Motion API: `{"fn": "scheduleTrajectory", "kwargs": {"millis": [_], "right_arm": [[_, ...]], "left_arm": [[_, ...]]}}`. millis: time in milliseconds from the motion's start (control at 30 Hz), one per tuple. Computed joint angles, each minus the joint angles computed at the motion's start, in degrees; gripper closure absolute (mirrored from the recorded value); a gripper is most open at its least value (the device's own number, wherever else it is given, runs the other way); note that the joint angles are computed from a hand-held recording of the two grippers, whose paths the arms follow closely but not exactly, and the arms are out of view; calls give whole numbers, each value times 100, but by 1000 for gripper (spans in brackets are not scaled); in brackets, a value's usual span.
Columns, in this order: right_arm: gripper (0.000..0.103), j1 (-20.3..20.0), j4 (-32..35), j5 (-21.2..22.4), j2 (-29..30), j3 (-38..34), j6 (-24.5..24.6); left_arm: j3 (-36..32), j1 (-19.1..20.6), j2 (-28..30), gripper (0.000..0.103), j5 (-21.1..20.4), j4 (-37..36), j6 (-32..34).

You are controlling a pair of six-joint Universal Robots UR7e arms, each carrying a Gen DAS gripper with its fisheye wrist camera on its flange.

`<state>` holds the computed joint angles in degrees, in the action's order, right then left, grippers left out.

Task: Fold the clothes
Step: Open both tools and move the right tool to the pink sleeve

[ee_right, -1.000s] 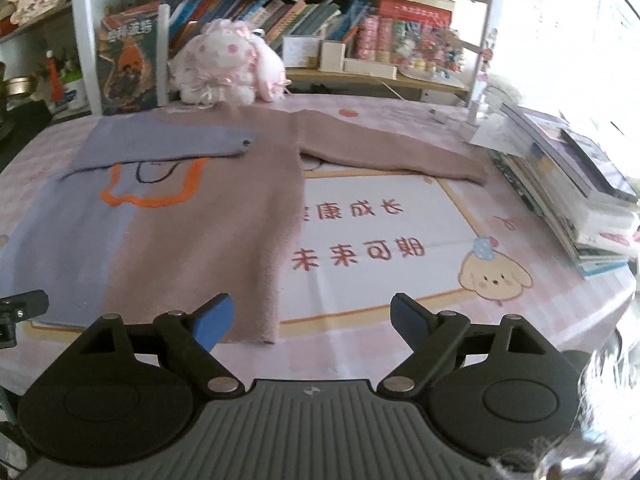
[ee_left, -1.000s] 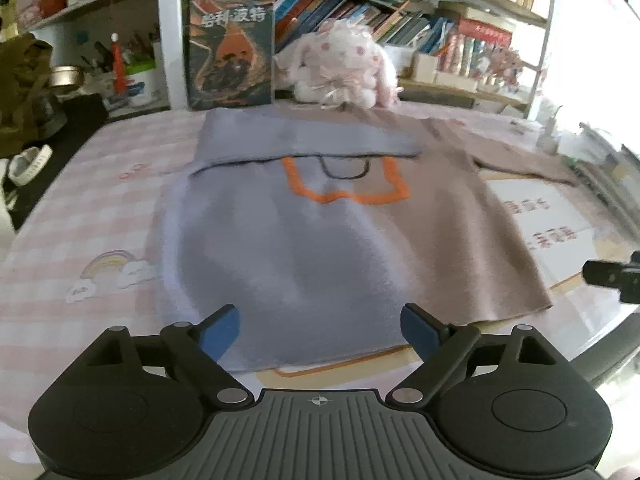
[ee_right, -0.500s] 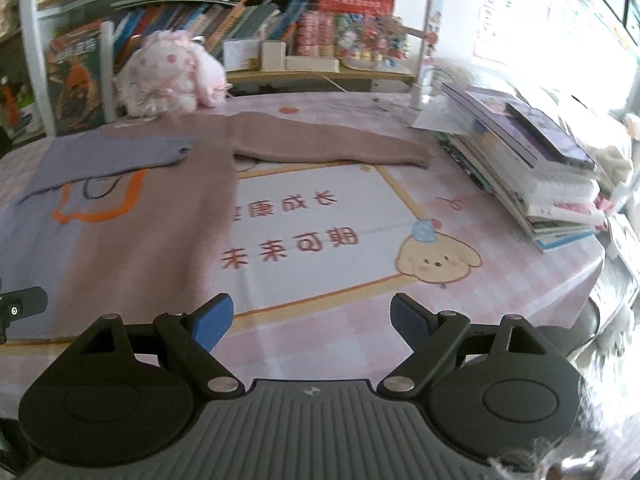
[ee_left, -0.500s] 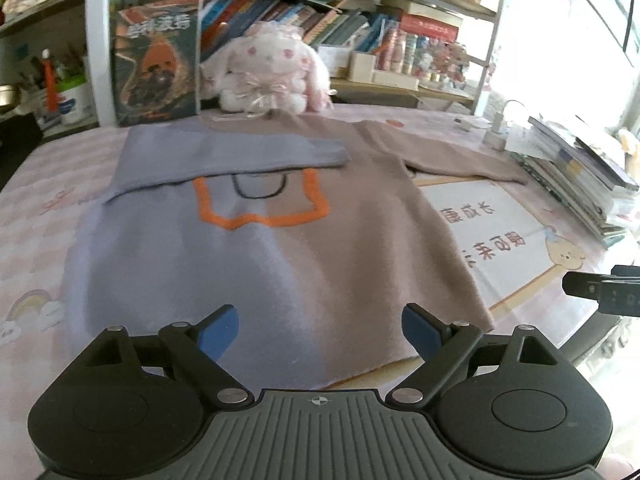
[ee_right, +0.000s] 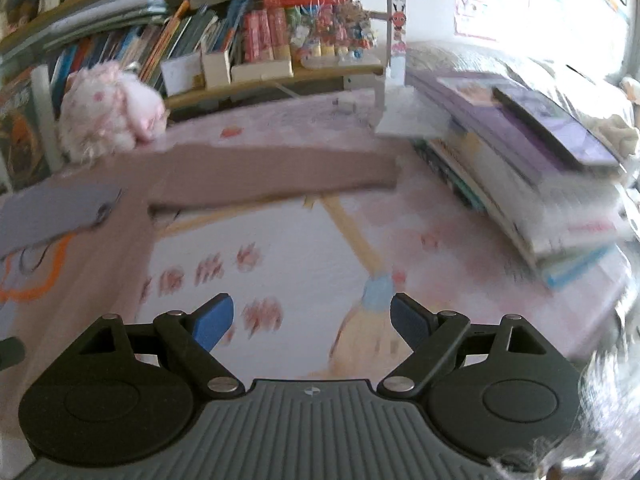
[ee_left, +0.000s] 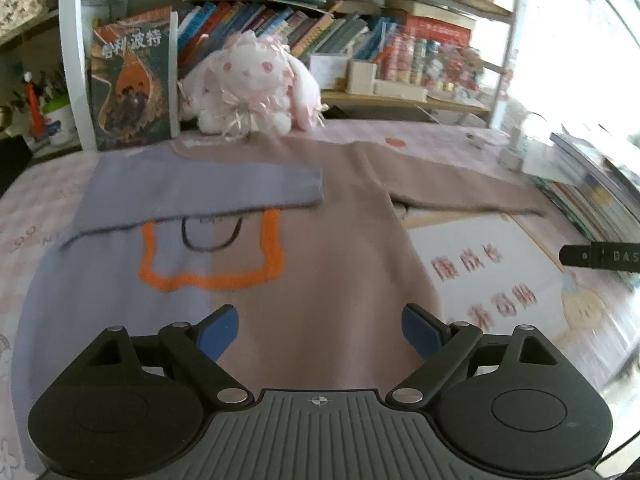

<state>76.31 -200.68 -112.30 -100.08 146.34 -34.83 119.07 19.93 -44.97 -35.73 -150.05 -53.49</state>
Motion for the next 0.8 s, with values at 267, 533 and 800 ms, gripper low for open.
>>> {"fn": "scheduleTrajectory", "kwargs": {"millis": [267,533,800], "right_arm": [[18,-613,670,856,670,-1190,-330],[18,-910,1049,1019,1298,-2069,-90],[19,-1100,1360,1273,1592,-2583,509]], "left_arm": [[-877,100,426,12,20,1612,-1136],[-1341,83,478,12,-12,3260,-2554],[-1630,130,589,12,-116,3718,-2700]]}}
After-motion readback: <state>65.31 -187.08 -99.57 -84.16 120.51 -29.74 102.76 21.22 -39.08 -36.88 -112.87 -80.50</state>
